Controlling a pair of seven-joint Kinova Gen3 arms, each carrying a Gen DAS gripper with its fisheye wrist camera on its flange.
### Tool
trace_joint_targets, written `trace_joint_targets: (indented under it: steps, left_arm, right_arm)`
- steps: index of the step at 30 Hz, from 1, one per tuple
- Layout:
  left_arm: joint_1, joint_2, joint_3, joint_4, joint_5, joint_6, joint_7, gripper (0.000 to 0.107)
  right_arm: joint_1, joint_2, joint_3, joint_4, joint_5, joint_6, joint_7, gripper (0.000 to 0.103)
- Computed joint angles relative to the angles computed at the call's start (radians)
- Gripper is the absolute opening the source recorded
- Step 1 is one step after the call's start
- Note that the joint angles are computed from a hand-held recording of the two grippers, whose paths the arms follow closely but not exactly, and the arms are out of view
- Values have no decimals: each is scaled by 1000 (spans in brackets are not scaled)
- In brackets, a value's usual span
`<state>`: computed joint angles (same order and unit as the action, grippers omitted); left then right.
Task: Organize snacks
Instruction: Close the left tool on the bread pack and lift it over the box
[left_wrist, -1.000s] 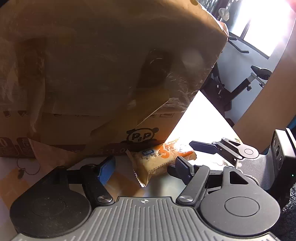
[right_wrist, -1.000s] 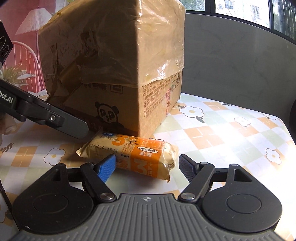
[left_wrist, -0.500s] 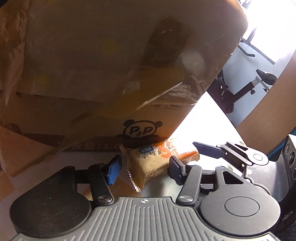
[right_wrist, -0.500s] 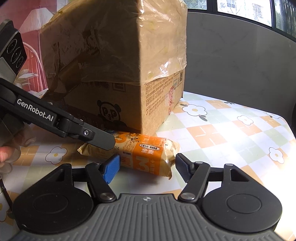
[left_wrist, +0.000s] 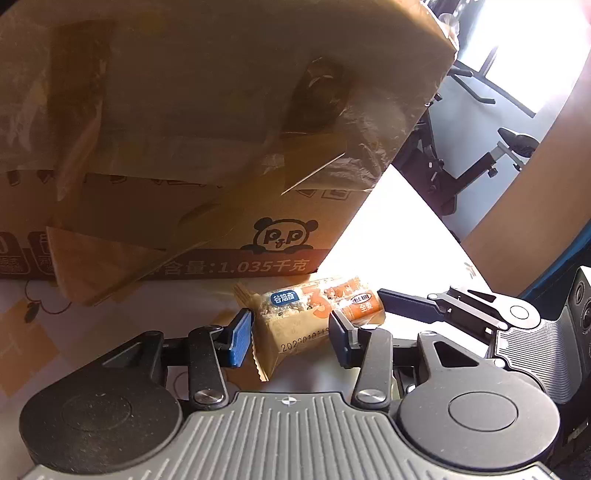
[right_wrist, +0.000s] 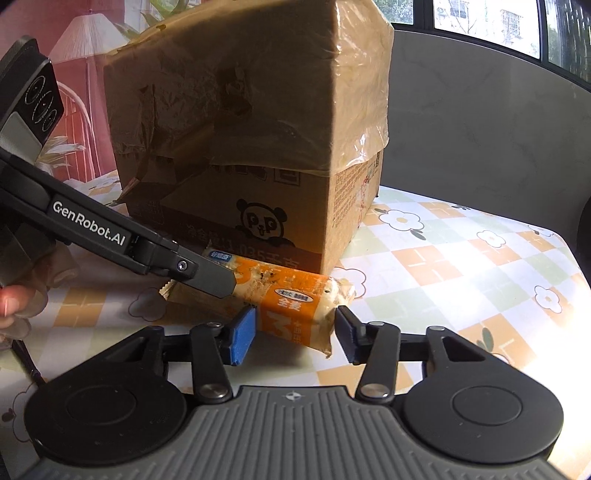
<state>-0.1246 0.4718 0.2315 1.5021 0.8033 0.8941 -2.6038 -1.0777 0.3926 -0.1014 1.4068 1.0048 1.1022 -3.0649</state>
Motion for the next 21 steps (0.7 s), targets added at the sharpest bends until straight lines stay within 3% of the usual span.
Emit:
trace_joint_targets:
  steps: [5,12,21]
  left_arm:
    - [-29,-29,-1,35,31,4,-45,46]
    - [-98,-38,-10,46,131,76,-119,46]
    - [-180,-73,-49,46,298,194,-231,45]
  right_arm:
    - [-34,35,4,-73,-4,58,9,46]
    - [-96,62,32,-164,13,135,25,46]
    - [-185,131,92,-362,101,247,166,46]
